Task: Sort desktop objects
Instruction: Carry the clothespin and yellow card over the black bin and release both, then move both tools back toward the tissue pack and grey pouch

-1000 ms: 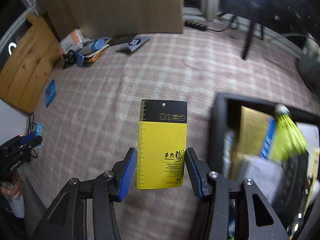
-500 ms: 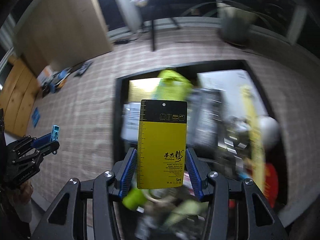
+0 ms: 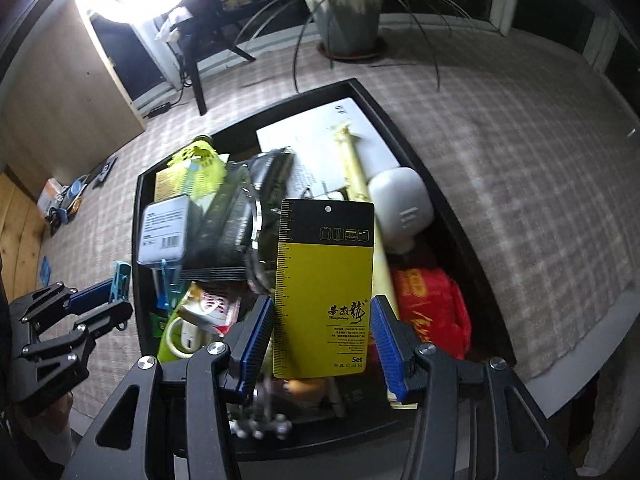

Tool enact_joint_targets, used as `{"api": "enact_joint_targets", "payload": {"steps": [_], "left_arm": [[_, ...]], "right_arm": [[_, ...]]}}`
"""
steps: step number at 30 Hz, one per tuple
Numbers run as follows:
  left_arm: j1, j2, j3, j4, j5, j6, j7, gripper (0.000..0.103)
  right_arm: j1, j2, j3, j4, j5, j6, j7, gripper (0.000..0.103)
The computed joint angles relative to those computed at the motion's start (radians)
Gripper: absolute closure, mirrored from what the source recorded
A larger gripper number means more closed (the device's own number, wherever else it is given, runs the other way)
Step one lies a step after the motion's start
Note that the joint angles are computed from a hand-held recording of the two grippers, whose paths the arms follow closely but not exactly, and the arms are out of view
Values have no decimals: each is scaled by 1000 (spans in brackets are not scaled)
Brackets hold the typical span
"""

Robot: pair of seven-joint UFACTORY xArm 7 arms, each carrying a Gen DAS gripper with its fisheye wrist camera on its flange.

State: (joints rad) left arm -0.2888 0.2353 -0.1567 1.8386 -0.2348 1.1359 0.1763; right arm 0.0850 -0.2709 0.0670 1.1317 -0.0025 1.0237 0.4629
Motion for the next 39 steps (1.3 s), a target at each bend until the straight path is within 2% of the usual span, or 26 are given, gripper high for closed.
{"api": "enact_joint_targets", "payload": {"steps": [10, 11, 12, 16, 19, 29, 39], "left_arm": [[-47, 61, -16, 83, 25, 24, -12, 75], [-50, 72, -17, 103, 28, 45, -15, 67], [-51, 80, -17, 120, 28, 68, -18, 54], [-38, 55, -10, 95, 13, 52, -17, 51], [-18, 39, -4, 80, -1, 53, -6, 51], [73, -72, 43, -45, -11, 16, 27, 51], [243, -141, 145, -142, 20, 21, 50, 51]], "right_arm": [[-5, -14, -3, -13, -2, 0, -4, 57], [-5, -13, -1, -12, -6, 1, -3, 57], [-5, -13, 3, -11, -14, -1, 1, 57], [-3, -4, 11, 8, -30, 10, 17, 55], [2, 7, 19, 29, -43, 11, 29, 51], [50, 96, 47, 140, -59, -2, 59, 51], [165, 340, 84, 404, -82, 2, 87, 51]]}}
